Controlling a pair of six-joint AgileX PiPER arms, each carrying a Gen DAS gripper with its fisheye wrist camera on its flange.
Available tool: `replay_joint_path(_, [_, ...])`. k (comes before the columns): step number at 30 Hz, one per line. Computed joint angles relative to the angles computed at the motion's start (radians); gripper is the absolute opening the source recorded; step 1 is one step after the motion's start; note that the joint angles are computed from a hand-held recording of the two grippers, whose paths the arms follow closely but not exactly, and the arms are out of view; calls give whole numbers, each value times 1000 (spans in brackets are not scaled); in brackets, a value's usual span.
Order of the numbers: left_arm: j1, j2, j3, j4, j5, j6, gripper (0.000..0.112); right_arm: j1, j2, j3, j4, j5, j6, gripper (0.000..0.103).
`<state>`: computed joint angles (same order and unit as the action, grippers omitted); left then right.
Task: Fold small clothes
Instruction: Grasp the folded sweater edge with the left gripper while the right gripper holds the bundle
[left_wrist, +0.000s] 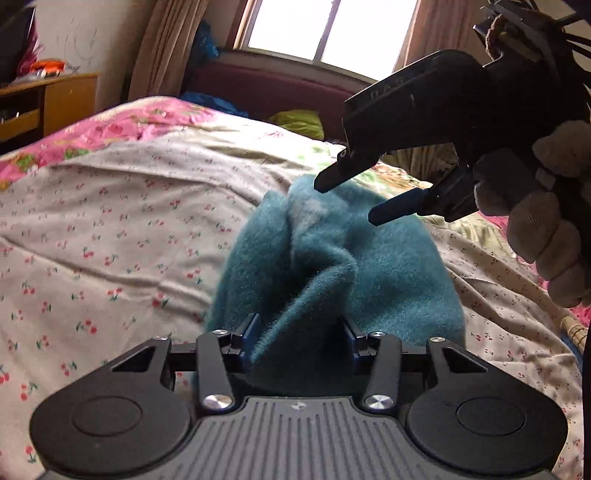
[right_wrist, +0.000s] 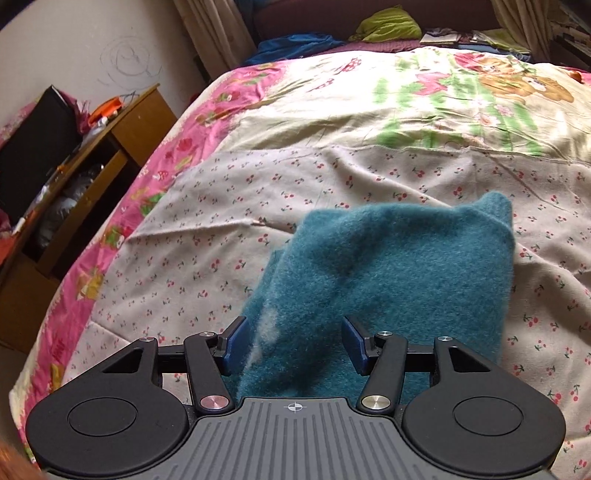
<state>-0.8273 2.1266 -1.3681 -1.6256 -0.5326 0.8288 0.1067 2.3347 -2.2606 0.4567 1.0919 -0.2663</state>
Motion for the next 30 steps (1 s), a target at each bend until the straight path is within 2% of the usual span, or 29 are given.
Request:
replay_joint_path(1, [10, -9, 28, 44, 25, -77, 53, 19, 21, -23, -24, 5, 19, 56])
replay_joint_path(3, [16, -17, 52, 104, 33, -157, 52, 66, 32, -10, -121, -45, 77, 56])
replay_joint_path(9, [-26, -3, 28, 101, -40, -101, 52, 134, 38, 10, -296, -89, 111, 57])
replay_joint_path(10, [-27, -6, 35, 122, -44, -121, 52, 141, 27, 32, -318, -111, 120, 54])
replay_joint_path(12, [-33, -17, 55, 160, -60, -168, 52, 143, 10, 69, -337, -144, 131, 40])
replay_joint_path(15, [-49, -43, 100, 221, -117, -263, 48, 123, -11, 79, -295, -141, 142, 22])
replay_joint_path(18, [-51, -83, 168, 322, -145, -418, 36, 99, -63, 106, -218, -153, 130, 19])
replay_joint_path(21, [-51, -105, 204, 348, -163, -495, 35, 99, -88, 105, -189, -151, 127, 18])
replay_joint_path(24, [-33, -117, 231, 342, -137, -555, 35, 118, -77, 101, -191, -153, 142, 18])
replay_joint_path(30, [40, -112, 271, 314, -19, -684, 34, 177, 29, 34, -219, -155, 216, 18])
